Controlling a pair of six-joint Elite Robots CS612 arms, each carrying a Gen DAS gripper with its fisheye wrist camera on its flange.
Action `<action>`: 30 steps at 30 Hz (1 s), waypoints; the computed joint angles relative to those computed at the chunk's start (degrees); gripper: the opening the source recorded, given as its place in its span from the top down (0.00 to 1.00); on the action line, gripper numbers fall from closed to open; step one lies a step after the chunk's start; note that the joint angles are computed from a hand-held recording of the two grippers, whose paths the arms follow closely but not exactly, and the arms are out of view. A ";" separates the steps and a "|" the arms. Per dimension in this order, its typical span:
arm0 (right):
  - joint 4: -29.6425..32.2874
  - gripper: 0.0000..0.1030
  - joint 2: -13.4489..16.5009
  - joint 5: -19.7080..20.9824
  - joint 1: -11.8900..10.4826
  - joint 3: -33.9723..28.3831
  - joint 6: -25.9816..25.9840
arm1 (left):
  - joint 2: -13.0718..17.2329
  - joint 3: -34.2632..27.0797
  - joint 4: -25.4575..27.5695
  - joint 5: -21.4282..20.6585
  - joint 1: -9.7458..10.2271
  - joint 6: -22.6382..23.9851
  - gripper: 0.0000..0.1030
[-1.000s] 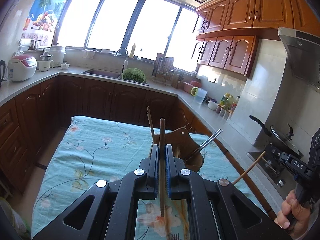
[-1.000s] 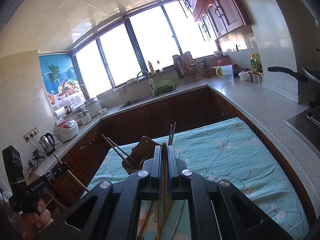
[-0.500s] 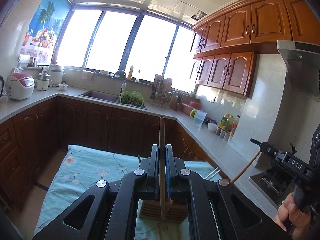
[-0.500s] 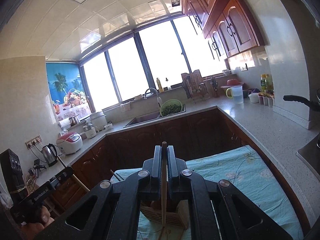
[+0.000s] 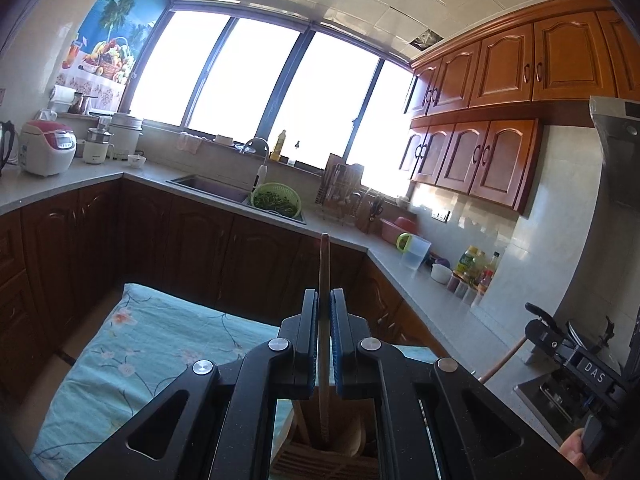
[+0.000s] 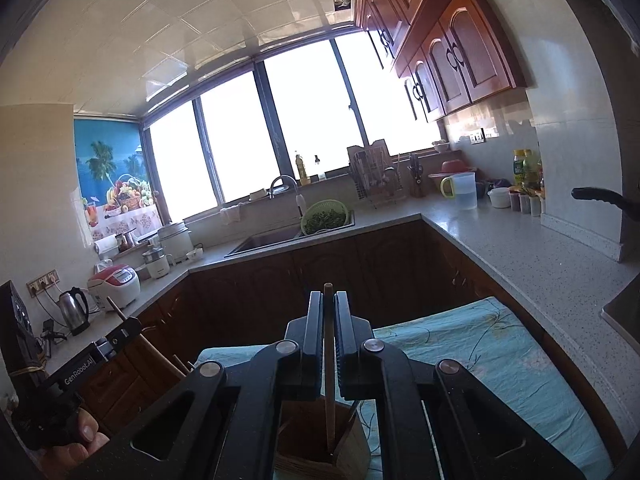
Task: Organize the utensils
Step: 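Lower both wooden chopsticks into the holder and open both tools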
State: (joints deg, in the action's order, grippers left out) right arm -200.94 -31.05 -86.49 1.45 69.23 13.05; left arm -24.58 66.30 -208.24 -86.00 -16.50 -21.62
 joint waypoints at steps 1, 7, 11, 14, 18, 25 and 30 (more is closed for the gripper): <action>0.19 0.95 0.35 -0.19 0.02 -0.17 0.15 | 0.53 -0.58 0.61 0.23 -0.08 0.14 0.96; 2.26 0.95 1.81 -0.71 0.28 -0.50 0.73 | 2.84 -3.67 4.77 0.07 -0.29 1.65 0.96; 3.71 0.95 2.41 -0.74 0.19 -0.69 1.34 | 3.38 -5.44 9.34 -0.76 -0.13 1.67 0.95; 4.14 0.94 2.30 -1.09 0.05 -0.44 1.65 | 3.27 -6.11 12.35 -2.22 0.17 2.51 0.94; 5.17 0.94 2.11 -0.86 -0.17 -0.51 1.72 | 2.58 -5.93 12.81 -2.10 0.38 2.90 0.94; 5.78 0.94 2.12 -0.82 -0.17 -0.70 2.04 | 1.22 -3.97 12.57 -1.42 0.35 3.41 0.94; 7.17 0.88 1.87 0.87 -0.51 -0.58 3.19 | 0.56 -3.33 13.48 -2.38 0.46 3.02 0.94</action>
State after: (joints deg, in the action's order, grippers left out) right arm -193.77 -29.18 -85.62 0.95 68.65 16.24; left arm -24.02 62.97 -194.76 -88.38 -16.04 -18.61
